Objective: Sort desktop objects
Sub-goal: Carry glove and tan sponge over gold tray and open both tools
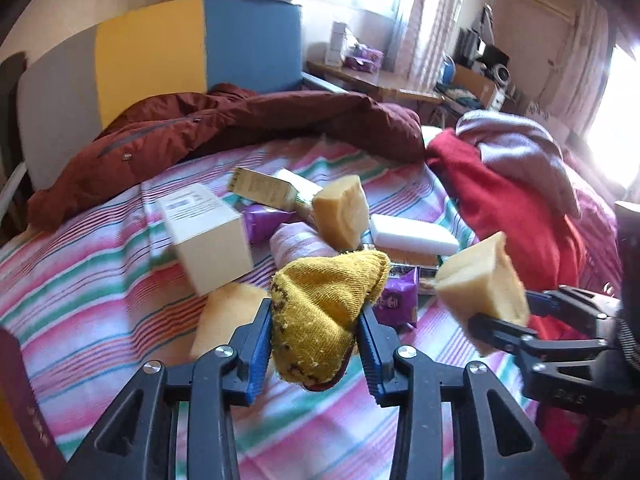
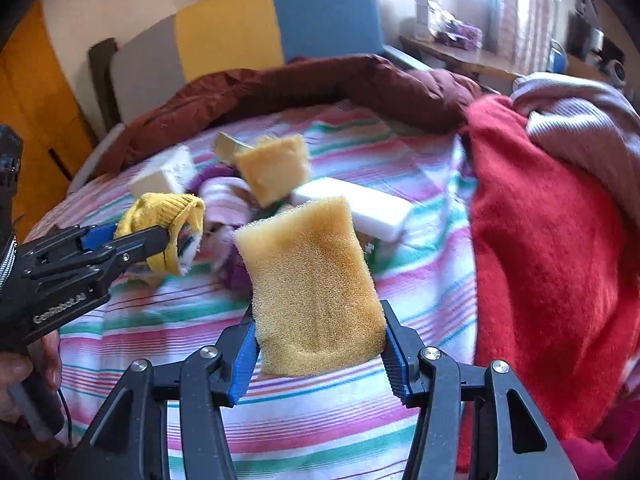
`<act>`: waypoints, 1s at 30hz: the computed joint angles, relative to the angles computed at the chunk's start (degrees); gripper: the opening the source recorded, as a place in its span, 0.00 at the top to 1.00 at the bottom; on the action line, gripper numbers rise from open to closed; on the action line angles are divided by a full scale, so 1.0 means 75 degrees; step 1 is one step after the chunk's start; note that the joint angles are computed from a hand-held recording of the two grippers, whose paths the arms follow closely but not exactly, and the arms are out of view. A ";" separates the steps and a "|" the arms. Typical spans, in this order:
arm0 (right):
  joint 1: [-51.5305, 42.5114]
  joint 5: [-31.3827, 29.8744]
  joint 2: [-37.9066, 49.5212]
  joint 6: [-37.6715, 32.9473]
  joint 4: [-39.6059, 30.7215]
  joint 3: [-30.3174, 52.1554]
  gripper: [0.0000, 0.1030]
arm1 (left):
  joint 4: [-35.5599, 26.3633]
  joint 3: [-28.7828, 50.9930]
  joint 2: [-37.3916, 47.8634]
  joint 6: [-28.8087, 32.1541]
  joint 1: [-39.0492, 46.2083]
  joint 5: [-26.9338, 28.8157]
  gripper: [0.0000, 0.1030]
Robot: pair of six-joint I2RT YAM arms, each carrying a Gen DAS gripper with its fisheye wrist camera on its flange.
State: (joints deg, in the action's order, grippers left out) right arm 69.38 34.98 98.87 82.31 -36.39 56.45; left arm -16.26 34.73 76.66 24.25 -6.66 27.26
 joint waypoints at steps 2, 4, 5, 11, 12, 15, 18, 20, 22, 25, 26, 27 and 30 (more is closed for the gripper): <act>0.0083 0.0101 0.0050 -0.0222 0.0077 0.0101 0.47 | -0.0370 -0.0093 -0.0473 0.0200 0.0454 0.0241 0.62; 0.0168 0.0179 0.0085 -0.0484 0.0254 0.0187 0.47 | -0.0812 -0.0140 -0.0883 0.0508 0.1025 0.0455 0.62; 0.0190 0.0194 0.0097 -0.0585 0.0346 0.0204 0.47 | -0.0991 -0.0127 -0.0980 0.0652 0.1278 0.0537 0.62; 0.0241 -0.0031 0.0256 -0.1345 0.1110 0.0392 0.47 | -0.2037 0.0256 -0.1141 0.1814 0.3395 0.1091 0.62; 0.0238 -0.0083 0.0283 -0.1421 0.1201 0.0411 0.47 | -0.2104 0.0331 -0.1135 0.1976 0.3743 0.1149 0.62; 0.0255 -0.0265 0.0518 -0.1657 0.1372 0.0750 0.47 | -0.2279 0.0677 -0.0884 0.2453 0.4802 0.1355 0.62; 0.0315 -0.0373 0.0913 -0.1925 0.1249 0.1456 0.47 | -0.2368 0.0955 -0.0621 0.2749 0.5565 0.1536 0.62; 0.0340 -0.0424 0.1234 -0.2229 0.1118 0.2084 0.47 | -0.2416 0.1194 -0.0351 0.2961 0.6082 0.1677 0.62; 0.0359 -0.0514 0.1614 -0.2620 0.0986 0.2830 0.47 | -0.2383 0.1391 -0.0095 0.3076 0.6550 0.1751 0.62; 0.0413 -0.0704 0.2320 -0.3201 0.0813 0.4073 0.47 | -0.2355 0.1729 0.0375 0.3240 0.7132 0.1862 0.62; 0.0460 -0.0723 0.2469 -0.3283 0.0770 0.4321 0.47 | -0.2362 0.1822 0.0514 0.3313 0.7314 0.1901 0.62; 0.0485 -0.0774 0.2743 -0.3432 0.0657 0.4777 0.47 | -0.2354 0.1977 0.0734 0.3365 0.7524 0.1916 0.62; 0.0559 -0.1007 0.3674 -0.3863 0.0324 0.6269 0.47 | -0.2321 0.2318 0.1200 0.3482 0.7995 0.1920 0.62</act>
State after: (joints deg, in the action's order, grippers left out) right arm 73.58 27.43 126.43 53.34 -33.96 103.46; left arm -33.67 52.12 85.66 50.37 53.30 41.67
